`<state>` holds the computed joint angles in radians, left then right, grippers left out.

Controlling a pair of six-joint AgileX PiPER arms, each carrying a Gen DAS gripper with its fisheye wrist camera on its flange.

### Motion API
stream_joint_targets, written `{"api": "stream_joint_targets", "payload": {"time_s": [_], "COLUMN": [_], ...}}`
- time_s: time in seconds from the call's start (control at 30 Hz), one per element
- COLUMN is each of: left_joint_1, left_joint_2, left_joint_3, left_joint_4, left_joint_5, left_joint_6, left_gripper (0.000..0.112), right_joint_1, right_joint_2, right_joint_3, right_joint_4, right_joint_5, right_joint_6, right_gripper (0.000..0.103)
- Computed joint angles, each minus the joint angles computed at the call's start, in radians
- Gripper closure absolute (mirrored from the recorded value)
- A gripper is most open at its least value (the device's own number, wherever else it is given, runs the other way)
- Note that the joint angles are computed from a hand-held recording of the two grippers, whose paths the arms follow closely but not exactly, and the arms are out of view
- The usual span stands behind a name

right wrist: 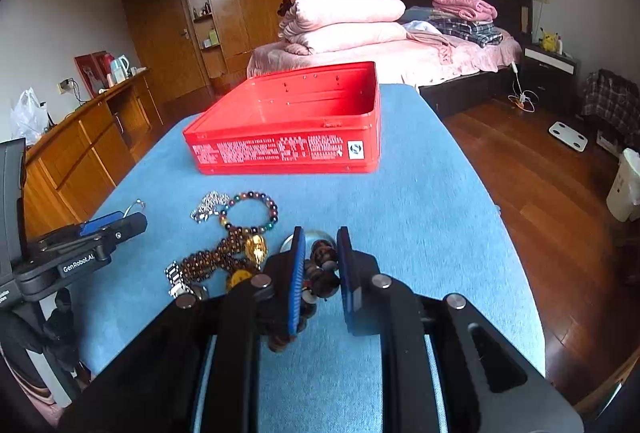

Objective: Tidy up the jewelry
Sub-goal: 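Grasp the silver bangle with the left tool while the right tool grasps the wooden bead bracelet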

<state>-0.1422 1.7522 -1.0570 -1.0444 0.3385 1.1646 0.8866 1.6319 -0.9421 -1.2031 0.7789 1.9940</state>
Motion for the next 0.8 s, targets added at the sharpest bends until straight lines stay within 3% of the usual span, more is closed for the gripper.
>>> {"api": "stream_joint_targets", "payload": {"time_s": [0.1, 0.33, 0.6, 0.8], "left_joint_1": [-0.008, -0.019, -0.019, -0.025], "left_joint_2": [-0.009, 0.006, 0.018, 0.018], "left_joint_3": [-0.008, -0.005, 0.001, 0.005], "left_joint_4": [-0.009, -0.008, -0.019, -0.019], "left_joint_5": [0.002, -0.007, -0.008, -0.017], "left_joint_6": [0.008, 0.011, 0.020, 0.020], "left_gripper": [0.067, 0.067, 0.067, 0.067], "right_joint_1": [-0.012, -0.056, -0.073, -0.045], "right_joint_2": [-0.004, 0.032, 0.060, 0.077], "right_joint_3": [-0.020, 0.016, 0.037, 0.017], "right_joint_4": [0.028, 0.107, 0.177, 0.178], "right_joint_5": [0.000, -0.116, -0.169, -0.106], "right_joint_6": [-0.053, -0.078, -0.129, -0.161], "right_gripper": [0.089, 0.087, 0.083, 0.088]}}
